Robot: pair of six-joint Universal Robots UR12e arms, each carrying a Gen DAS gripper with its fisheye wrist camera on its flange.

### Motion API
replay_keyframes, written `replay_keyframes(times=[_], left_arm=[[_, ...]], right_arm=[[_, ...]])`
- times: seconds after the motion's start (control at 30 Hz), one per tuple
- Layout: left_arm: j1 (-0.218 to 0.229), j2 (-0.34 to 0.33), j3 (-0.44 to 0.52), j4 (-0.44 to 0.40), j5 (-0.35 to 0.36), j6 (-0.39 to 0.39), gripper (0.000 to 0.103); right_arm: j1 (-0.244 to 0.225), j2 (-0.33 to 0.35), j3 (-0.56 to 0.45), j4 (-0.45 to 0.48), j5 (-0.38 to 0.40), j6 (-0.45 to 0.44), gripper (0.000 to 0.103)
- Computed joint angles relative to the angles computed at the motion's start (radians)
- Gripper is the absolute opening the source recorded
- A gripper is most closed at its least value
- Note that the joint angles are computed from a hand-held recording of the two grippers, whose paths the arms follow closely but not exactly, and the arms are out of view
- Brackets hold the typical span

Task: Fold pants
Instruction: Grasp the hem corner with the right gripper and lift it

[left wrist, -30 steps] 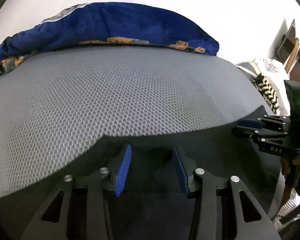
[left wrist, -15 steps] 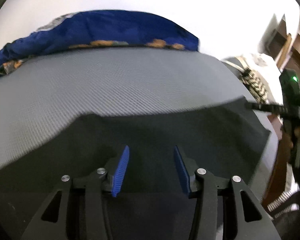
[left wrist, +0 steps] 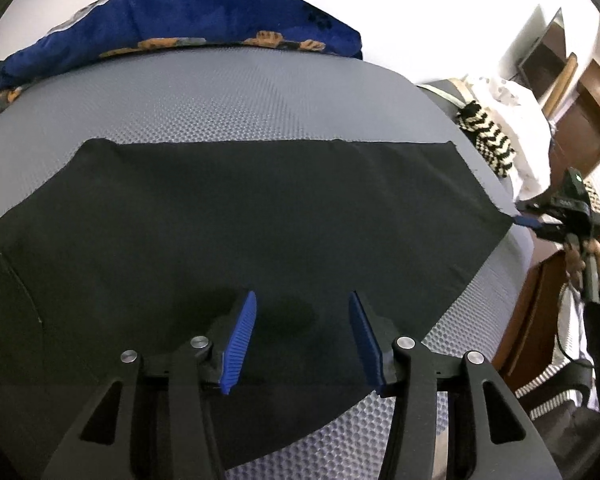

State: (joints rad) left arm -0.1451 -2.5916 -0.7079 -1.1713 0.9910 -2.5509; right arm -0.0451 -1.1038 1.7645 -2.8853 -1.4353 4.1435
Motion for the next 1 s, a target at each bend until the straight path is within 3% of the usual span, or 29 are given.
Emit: replay_keyframes(times=[0.07,0.27,0.37,0.43,0.5,0.63,0.73,0.9,1.0], left_arm=[[-0.004,-0.001,0.0,-0.003,0.009,-0.019,0.05],[-0.01,-0.011,0.009,-0.014,0.035,-0.093,0.05],[-0.01,-0.013,0.01,-0.008,0.033,-0.126,0.05],[-0.009,-0.011,0.003,0.003,0.03,-0.143,0.05],[-0.008,-0.008,-0.01,0.026,0.022,-0.162,0.05],[-0.004,-0.007,-0.024,0.055,0.002,-0.195,0.05],[0.005,-0.019,0.008,0.011,-0.037,-0.235,0.05],[0.026,-0.012,0.022,0.034,-0.069,-0.268,0.05],[0.044,0.0,0.019,0.068,-0.079,-0.278,0.05]], right_arm=[[-0.008,0.0,0.034,-0.073,0.042,0.03,0.039],[-0.017,0.031,0.055,-0.176,0.123,0.043,0.039],[-0.014,0.055,0.042,-0.218,0.126,0.043,0.039],[-0.015,0.075,0.031,-0.264,0.135,0.055,0.035],[-0.012,0.095,0.014,-0.284,0.125,0.073,0.018],[-0.001,0.117,-0.02,-0.281,0.101,0.103,0.012],[0.013,0.115,-0.054,-0.254,0.073,0.092,0.01],[0.045,0.127,-0.172,-0.178,0.067,-0.009,0.009],[0.066,0.162,-0.281,-0.113,0.102,-0.084,0.009]])
